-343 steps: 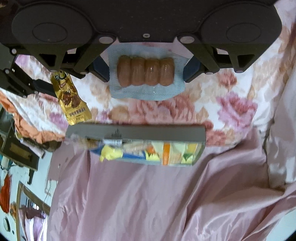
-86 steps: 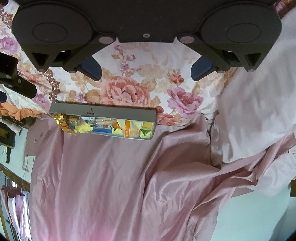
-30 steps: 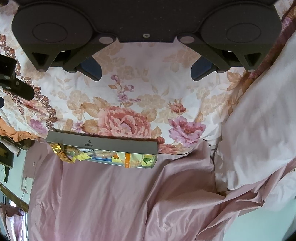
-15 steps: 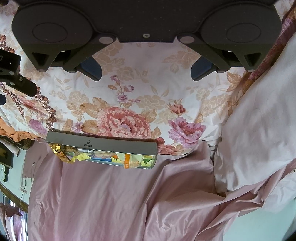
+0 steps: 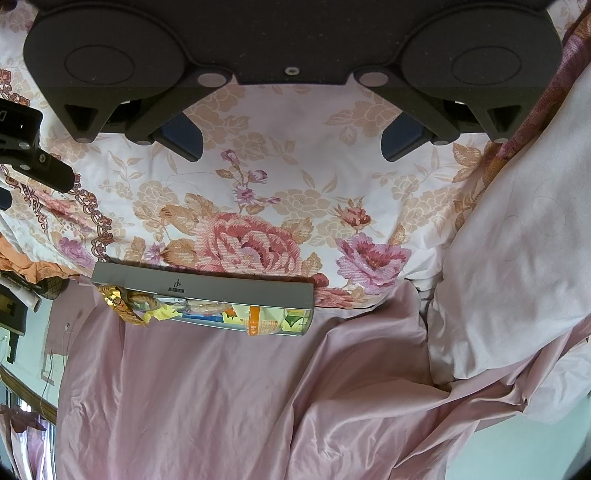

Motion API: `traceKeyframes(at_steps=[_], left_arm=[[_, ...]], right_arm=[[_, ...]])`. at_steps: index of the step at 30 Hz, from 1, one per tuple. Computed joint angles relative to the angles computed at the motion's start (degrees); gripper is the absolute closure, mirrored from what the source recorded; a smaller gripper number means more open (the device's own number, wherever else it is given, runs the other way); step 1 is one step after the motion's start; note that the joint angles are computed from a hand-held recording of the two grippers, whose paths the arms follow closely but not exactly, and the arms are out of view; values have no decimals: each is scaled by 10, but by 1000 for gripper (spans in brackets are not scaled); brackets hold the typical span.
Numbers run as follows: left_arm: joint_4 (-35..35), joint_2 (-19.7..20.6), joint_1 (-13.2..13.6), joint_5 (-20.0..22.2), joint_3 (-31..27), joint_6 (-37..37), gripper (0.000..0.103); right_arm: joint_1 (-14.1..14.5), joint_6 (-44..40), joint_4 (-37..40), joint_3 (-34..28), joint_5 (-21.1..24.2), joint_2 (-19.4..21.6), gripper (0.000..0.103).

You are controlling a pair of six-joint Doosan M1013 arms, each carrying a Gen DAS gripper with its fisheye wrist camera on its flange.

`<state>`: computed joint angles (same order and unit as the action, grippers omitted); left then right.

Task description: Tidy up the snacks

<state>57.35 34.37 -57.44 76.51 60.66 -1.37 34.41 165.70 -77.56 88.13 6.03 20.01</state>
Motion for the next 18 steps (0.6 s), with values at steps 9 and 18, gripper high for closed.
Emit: traceKeyframes(at_steps=[9,18], left_arm=[[0,0,0,0,0,0,1],[0,0,0,0,0,0,1]], right_arm=[[0,10,-10,0,0,0,0],[0,7,-8,0,0,0,0]])
